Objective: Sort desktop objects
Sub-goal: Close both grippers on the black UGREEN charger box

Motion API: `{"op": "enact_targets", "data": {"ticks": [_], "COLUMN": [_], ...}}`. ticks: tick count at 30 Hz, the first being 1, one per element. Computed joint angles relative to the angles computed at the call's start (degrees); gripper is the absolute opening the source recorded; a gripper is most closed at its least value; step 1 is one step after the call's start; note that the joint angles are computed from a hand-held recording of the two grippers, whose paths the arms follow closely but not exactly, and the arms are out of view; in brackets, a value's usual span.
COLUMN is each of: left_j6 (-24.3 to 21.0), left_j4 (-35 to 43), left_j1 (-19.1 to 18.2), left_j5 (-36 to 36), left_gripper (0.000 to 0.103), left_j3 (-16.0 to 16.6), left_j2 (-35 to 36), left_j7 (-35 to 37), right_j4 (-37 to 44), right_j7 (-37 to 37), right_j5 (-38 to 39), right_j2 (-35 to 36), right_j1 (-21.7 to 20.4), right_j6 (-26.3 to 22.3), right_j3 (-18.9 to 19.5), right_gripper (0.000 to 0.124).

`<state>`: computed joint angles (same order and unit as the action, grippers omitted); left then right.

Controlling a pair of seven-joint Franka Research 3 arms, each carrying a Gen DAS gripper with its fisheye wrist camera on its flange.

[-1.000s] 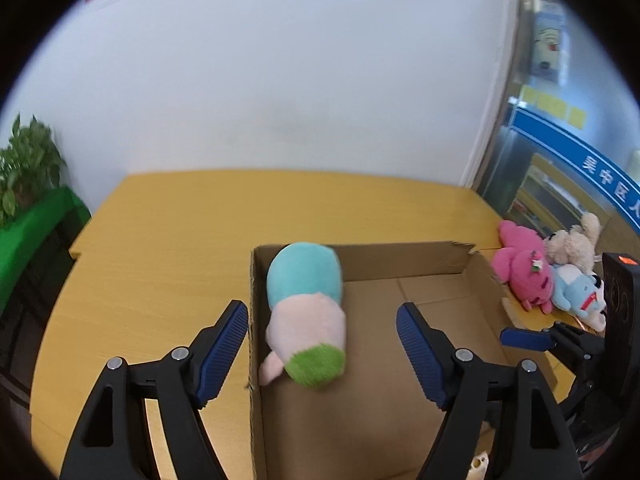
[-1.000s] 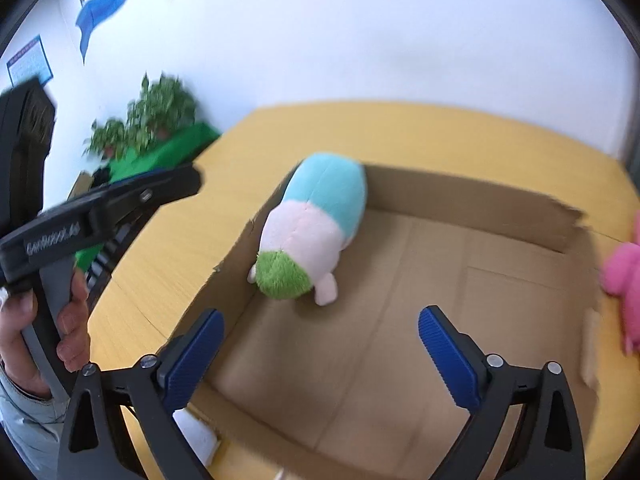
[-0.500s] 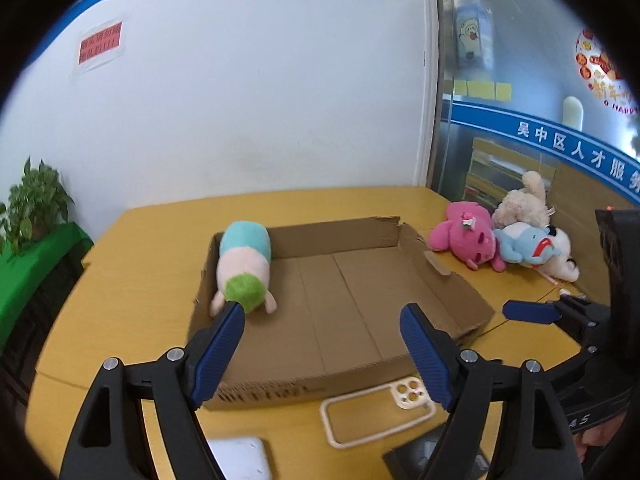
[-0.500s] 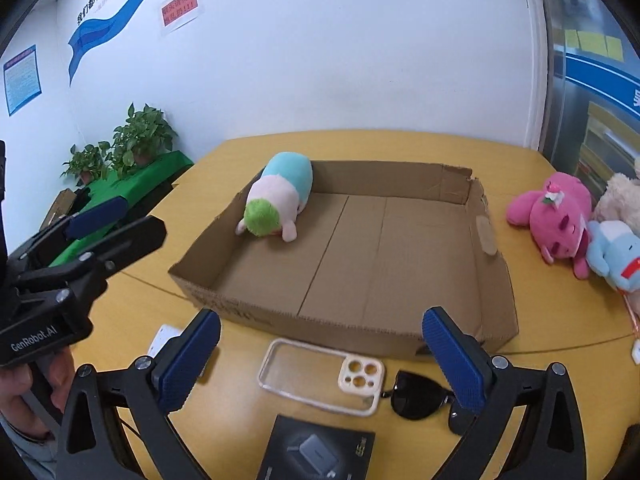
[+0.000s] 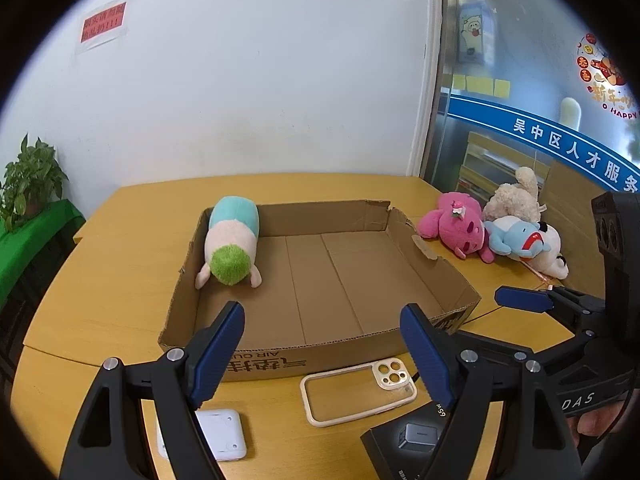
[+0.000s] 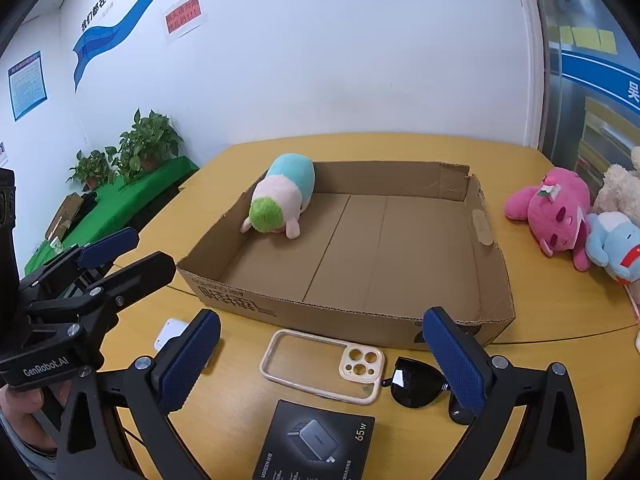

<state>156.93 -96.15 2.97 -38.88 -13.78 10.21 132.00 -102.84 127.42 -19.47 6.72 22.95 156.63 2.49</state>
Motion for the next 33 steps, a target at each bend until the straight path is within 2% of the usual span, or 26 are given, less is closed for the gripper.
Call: {"op": "enact_targets", "data": {"ticks": [4,8,10,12,15,18,20,21,23,26,28,30,33], "left_j6": [-1.0,-6.6,-10.5,-14.0,-19.5,-27.6,-31.3,-32.8,-34.7,-35.6,-35.3,-34.6,-35.1], "left_j4": [0.2,0.9,1.0,0.7,0.6,2.8,3.9,4.3,4.8,4.9,4.6,4.3,4.8], "left_j1": [-0.2,0.4,0.8,1.2,1.4,2.0,2.0,2.1,2.1,2.5,2.7,2.8,3.4], "left_j5": [2.2,3.7,3.9,3.6,4.2,3.6,4.1,4.2,4.2,3.5,3.2,3.3,2.9], "left_gripper": [0.080,0.080,0.080,0.080,0.080,0.080,0.080,0.080,0.080,0.080,0.080,0.080,0.079], "left_j3": [0.3,0.6,0.6,0.6,0.8,0.6,0.3,0.0,-0.3,-0.4,-0.3,-0.1,0.1], "left_j2": [0.9,2.1,2.7,3.2,4.6,7.7,9.3,10.0,10.7,11.2,11.1,10.8,11.2], "left_j7": [-2.1,-4.8,-5.8,-5.9,-7.5,-9.7,-10.5,-10.4,-10.4,-10.9,-10.7,-10.6,-10.8], "right_j4": [0.0,-3.1,-6.6,-10.8,-15.8,-19.0,-19.8,-19.6,-19.4,-17.9,-16.5,-15.2,-14.1], "right_j7": [-0.2,-4.6,-11.6,-18.3,-30.8,-38.4,-46.7,-47.7,-44.5,-44.1,-46.1,-45.6,-50.8], "right_j5": [1.1,6.0,12.3,18.8,32.4,41.0,51.4,52.7,48.8,48.8,51.9,50.6,55.3], "right_j2": [0.9,0.2,-0.8,-2.4,-4.1,-5.4,-5.3,-4.7,-3.6,-1.5,0.0,1.2,1.8], "right_j1": [0.0,-1.0,-2.0,-2.6,-3.3,-2.8,-2.8,-2.6,-2.1,-1.9,-1.9,-1.3,-1.8], "right_j6": [0.5,3.9,6.4,6.5,4.4,2.2,0.0,-0.6,-0.9,-0.8,-0.2,0.2,0.6], "right_j3": [-0.2,0.7,2.0,3.1,4.8,5.0,5.1,5.0,4.6,4.8,5.6,5.7,7.0], "right_gripper": [0.102,0.103,0.103,0.102,0.102,0.102,0.099,0.098,0.096,0.095,0.095,0.095,0.095]}}
